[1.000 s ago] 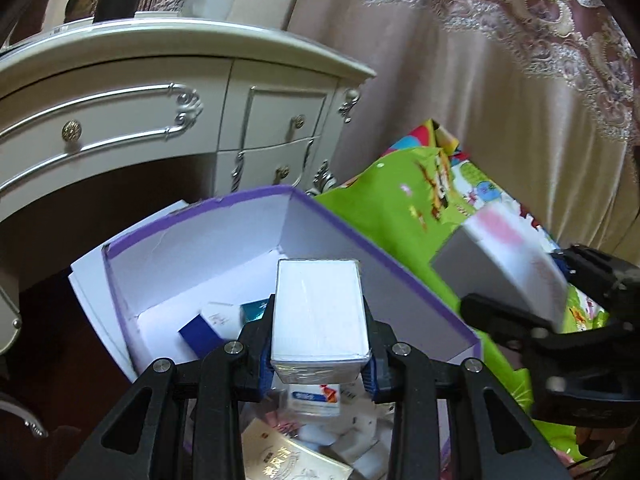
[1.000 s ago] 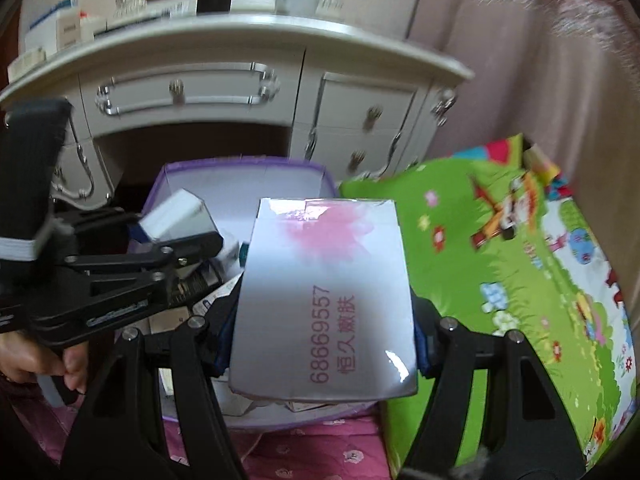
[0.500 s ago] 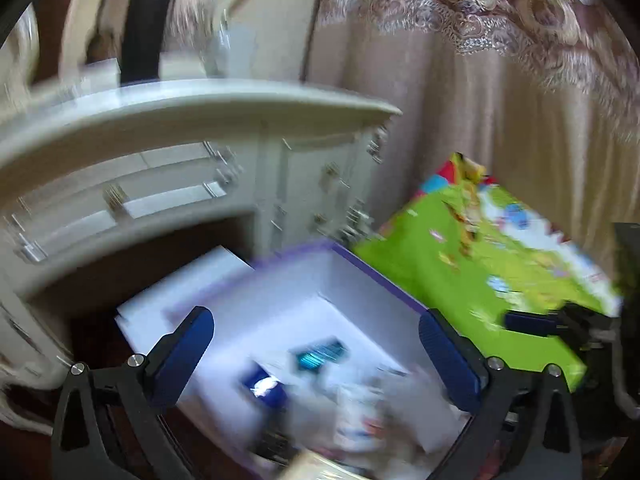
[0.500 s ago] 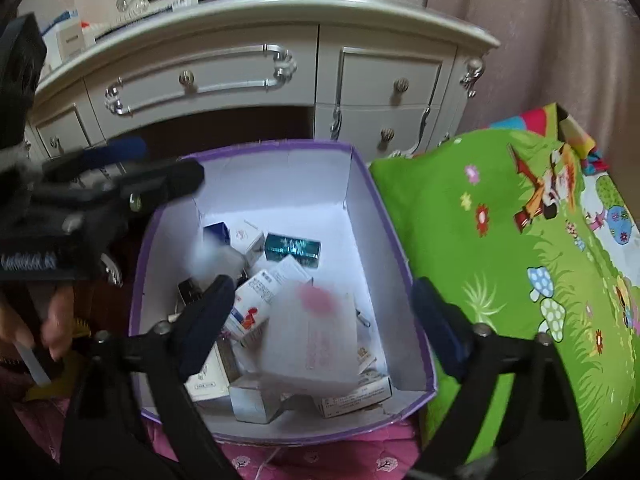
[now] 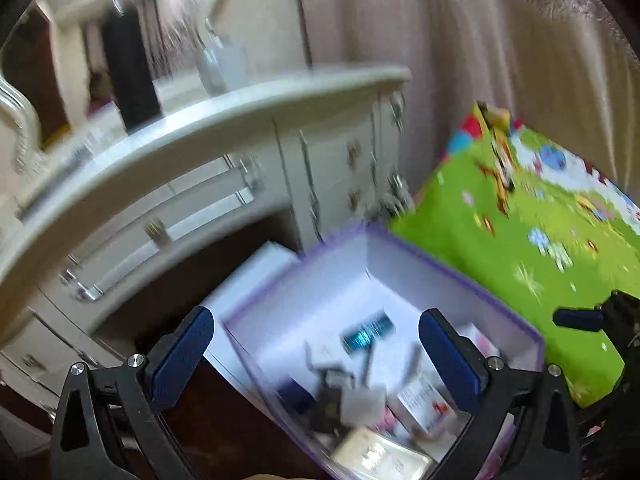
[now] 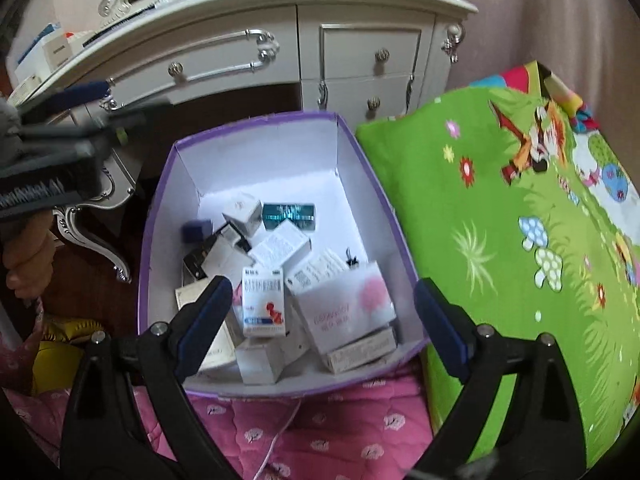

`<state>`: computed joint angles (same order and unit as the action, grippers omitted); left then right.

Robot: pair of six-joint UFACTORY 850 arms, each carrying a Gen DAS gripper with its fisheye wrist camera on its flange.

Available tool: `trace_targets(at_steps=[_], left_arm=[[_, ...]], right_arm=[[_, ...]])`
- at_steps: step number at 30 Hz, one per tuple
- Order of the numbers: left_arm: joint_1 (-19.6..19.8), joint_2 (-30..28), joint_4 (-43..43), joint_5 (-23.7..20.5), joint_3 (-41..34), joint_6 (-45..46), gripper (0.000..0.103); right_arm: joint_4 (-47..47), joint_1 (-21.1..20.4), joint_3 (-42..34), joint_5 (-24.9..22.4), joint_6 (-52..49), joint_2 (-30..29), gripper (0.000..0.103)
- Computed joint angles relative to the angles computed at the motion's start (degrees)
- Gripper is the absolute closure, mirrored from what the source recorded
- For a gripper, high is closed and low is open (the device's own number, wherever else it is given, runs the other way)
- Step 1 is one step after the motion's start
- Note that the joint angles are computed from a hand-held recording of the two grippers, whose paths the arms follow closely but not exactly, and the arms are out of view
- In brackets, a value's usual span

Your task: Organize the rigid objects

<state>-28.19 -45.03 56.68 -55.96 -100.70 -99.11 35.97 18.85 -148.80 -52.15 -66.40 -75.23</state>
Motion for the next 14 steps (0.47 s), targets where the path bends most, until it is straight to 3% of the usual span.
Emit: trace_targets(at_steps=[4, 11, 14], left_arm=[[1.4, -0.7, -5.3, 5.8, 0.5, 2.0, 0.000], [1.9, -1.9, -9.3, 9.3, 0.6, 3.6, 0.000], [1.6, -2.4, -7.6, 7.6, 0.4, 2.2, 0.000]], right_arm=[[-1.6, 0.1, -0.9, -1.1, 1.3, -0.5, 0.010], [-4.5, 0.8, -0.7, -1.1, 2.2, -0.8, 0.010], [-5.3, 1.0, -0.6, -1.0, 2.5, -0.8, 0.010]])
